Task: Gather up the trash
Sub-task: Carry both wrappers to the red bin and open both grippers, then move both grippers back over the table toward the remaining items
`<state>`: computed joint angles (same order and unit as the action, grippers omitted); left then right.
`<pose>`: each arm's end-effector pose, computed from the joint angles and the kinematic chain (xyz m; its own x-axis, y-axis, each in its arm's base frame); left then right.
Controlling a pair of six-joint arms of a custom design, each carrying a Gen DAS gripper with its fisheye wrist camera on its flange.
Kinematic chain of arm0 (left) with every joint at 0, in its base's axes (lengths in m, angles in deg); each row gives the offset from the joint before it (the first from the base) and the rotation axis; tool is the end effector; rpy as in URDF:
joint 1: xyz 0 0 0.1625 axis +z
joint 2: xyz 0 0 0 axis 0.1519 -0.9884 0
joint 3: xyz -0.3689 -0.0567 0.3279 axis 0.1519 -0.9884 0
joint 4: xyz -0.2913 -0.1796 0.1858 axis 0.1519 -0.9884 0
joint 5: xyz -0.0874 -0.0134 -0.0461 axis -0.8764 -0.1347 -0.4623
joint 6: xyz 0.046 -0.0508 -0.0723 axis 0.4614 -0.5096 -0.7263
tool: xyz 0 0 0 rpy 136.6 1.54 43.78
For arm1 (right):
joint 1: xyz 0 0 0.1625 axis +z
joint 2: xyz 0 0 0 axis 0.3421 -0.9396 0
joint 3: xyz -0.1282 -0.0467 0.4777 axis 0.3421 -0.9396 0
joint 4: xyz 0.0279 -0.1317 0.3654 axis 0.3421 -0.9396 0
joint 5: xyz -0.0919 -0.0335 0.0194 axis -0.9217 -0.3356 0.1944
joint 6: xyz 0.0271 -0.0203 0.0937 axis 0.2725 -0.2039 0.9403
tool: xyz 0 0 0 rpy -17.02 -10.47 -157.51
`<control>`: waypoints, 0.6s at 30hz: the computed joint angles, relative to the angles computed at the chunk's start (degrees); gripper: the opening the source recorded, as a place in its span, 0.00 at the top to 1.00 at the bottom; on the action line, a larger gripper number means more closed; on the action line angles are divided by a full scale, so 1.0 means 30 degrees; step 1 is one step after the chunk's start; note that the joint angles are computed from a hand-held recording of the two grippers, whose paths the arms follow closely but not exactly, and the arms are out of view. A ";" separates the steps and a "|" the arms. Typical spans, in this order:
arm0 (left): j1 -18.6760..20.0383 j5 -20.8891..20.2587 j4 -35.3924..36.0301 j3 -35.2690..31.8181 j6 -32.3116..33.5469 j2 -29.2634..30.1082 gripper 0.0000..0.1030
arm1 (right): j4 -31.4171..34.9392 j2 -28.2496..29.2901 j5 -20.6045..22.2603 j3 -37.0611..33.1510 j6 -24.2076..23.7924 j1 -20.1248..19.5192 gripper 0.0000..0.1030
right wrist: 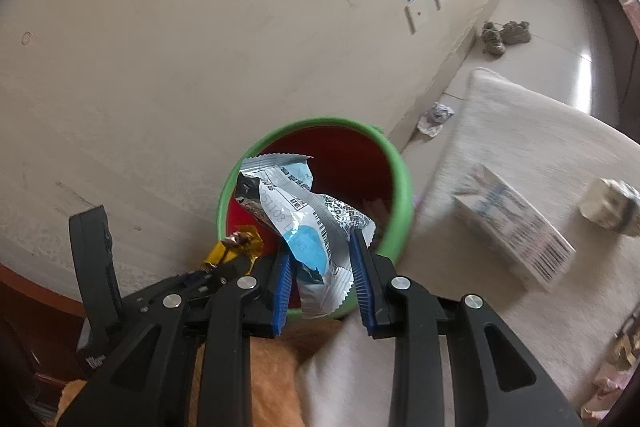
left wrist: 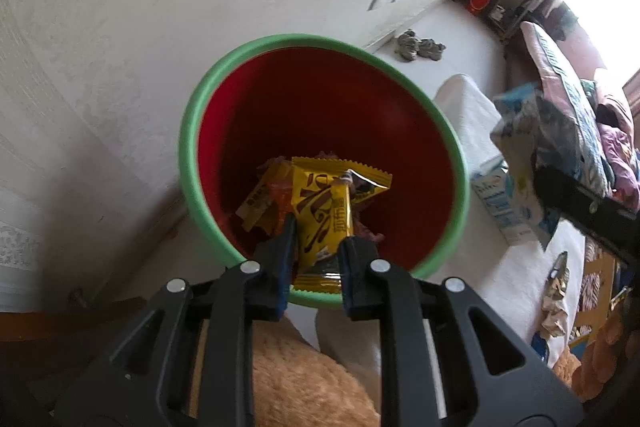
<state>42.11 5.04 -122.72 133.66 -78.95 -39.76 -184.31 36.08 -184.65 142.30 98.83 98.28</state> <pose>-0.0632 -0.3902 0.2522 -0.8508 -0.0334 -0.5245 0.1946 0.9071 -0.3733 0.3254 -0.3993 0.0431 -0.9437 -0.1751 0.2806 -0.2720 0.8936 -0.3571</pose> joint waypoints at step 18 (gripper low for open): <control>-0.1782 0.1534 -0.1118 0.1370 -0.0740 0.0169 0.38 | -0.3331 -0.1469 -0.0962 0.2633 -0.0795 0.0632 0.30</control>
